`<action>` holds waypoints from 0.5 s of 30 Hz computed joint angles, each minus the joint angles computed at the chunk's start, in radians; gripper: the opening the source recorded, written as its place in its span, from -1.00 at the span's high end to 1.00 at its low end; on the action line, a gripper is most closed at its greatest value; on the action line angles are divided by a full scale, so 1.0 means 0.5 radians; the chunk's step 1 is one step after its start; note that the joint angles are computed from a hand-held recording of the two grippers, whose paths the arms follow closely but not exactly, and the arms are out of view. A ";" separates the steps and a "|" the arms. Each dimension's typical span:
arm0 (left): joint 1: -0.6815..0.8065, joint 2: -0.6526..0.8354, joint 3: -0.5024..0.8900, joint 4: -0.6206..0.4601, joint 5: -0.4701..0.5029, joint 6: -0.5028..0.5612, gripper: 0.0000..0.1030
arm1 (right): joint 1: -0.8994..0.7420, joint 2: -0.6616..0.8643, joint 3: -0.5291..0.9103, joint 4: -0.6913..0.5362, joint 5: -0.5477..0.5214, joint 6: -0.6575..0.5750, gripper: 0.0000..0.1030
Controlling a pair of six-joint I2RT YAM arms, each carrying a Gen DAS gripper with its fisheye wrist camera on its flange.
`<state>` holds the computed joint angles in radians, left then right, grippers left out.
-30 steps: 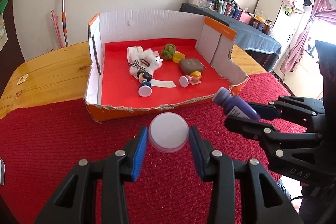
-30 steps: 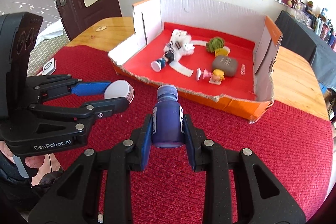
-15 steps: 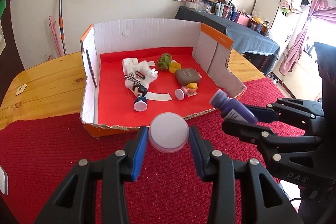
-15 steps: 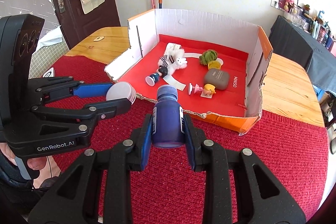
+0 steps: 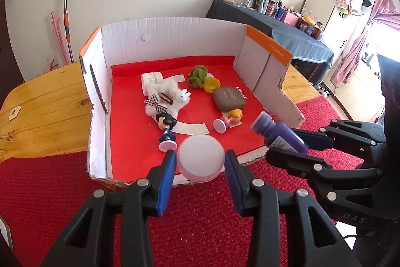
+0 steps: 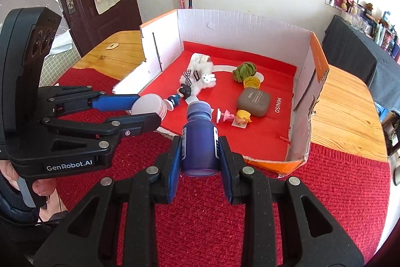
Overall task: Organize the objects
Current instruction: 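Carry the white container with the left tool while the right carries the purple bottle into the box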
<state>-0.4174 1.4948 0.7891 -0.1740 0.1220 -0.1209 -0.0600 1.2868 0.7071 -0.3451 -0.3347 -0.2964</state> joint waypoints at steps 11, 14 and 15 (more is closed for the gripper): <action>0.053 0.332 0.250 -0.086 0.083 0.081 0.19 | 0.003 0.385 0.242 -0.014 -0.028 -0.033 0.48; 0.053 0.400 0.298 -0.106 0.078 0.122 0.19 | 0.015 0.484 0.313 -0.035 -0.025 -0.053 0.48; 0.053 0.417 0.308 -0.110 0.073 0.132 0.19 | 0.017 0.516 0.336 -0.047 -0.033 -0.060 0.48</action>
